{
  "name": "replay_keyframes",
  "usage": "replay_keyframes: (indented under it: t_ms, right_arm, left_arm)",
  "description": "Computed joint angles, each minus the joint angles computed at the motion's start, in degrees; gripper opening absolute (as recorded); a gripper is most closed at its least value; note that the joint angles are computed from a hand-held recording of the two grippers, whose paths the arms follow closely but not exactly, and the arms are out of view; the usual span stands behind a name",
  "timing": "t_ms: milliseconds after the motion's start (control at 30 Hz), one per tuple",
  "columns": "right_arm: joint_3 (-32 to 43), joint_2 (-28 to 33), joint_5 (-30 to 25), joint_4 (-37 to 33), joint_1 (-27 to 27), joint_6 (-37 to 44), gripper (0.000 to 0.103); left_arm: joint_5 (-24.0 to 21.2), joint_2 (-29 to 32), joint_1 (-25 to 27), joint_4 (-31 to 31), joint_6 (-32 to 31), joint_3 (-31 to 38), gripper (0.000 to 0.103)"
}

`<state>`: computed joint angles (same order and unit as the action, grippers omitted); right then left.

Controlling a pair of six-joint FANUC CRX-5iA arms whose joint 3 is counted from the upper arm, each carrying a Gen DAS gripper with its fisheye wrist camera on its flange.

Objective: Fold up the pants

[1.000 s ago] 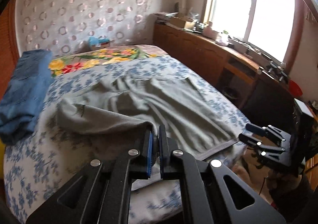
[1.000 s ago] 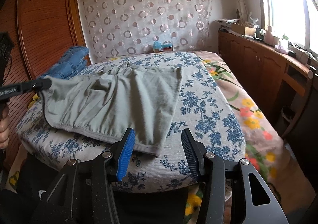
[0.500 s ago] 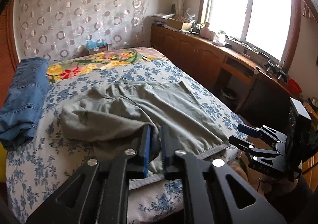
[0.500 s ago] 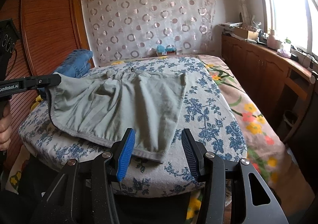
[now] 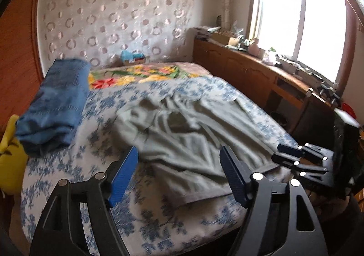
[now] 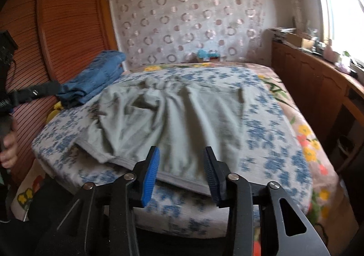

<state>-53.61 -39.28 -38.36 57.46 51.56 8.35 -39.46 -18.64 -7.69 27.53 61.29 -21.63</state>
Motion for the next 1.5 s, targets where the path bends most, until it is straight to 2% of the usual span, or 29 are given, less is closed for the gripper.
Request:
replay_keyframes:
  t_ms: [300,467,633,800,867,900,1000,1133,1233,1500]
  right_arm:
    - [3.3,6.8,10.0,-2.6,-3.0,6.1,0.035]
    - [5.3,10.0,13.4,-7.4,-4.3,12.0,0.033]
    - [8.6,13.6,14.5,-14.3,-4.6,19.7,0.029]
    - [12.8,16.9,11.9,-20.8,-3.8,27.3,0.027]
    - [13.6,17.6,10.6,-21.9,-3.6,28.8,0.018]
    - [13.4,17.6,10.6,-20.9,-3.4,28.2,0.011]
    - [11.6,16.2,12.3,-16.5,-3.8,24.2,0.003]
    - [8.7,14.2,14.1,-5.3,-5.3,14.8,0.002]
    - [7.1,11.9,13.3,-0.5,-5.6,10.6,0.002]
    - [3.5,4.0,7.3,4.4,-3.6,6.5,0.002]
  left_arm:
    - [-2.5,2.6,0.3,-6.3,3.5,-0.7,0.075]
    - [-3.7,3.7,0.1,-8.6,5.3,-0.7,0.075]
    - [-4.0,3.9,0.5,-8.6,5.7,-1.3,0.075]
    - [-4.0,3.7,0.9,-7.7,5.2,-2.0,0.075]
    - [-3.8,3.4,1.0,-7.2,4.9,-2.4,0.075]
    - [-3.6,3.3,1.1,-6.9,4.8,-2.5,0.075]
    - [-2.4,2.3,1.1,-5.6,4.1,-3.4,0.075]
    - [-0.9,0.9,1.1,-3.7,3.4,-4.2,0.075]
    - [-0.4,0.2,1.1,-2.9,3.2,-4.4,0.075]
    - [-0.1,-0.2,0.5,-1.4,2.3,-3.7,0.075]
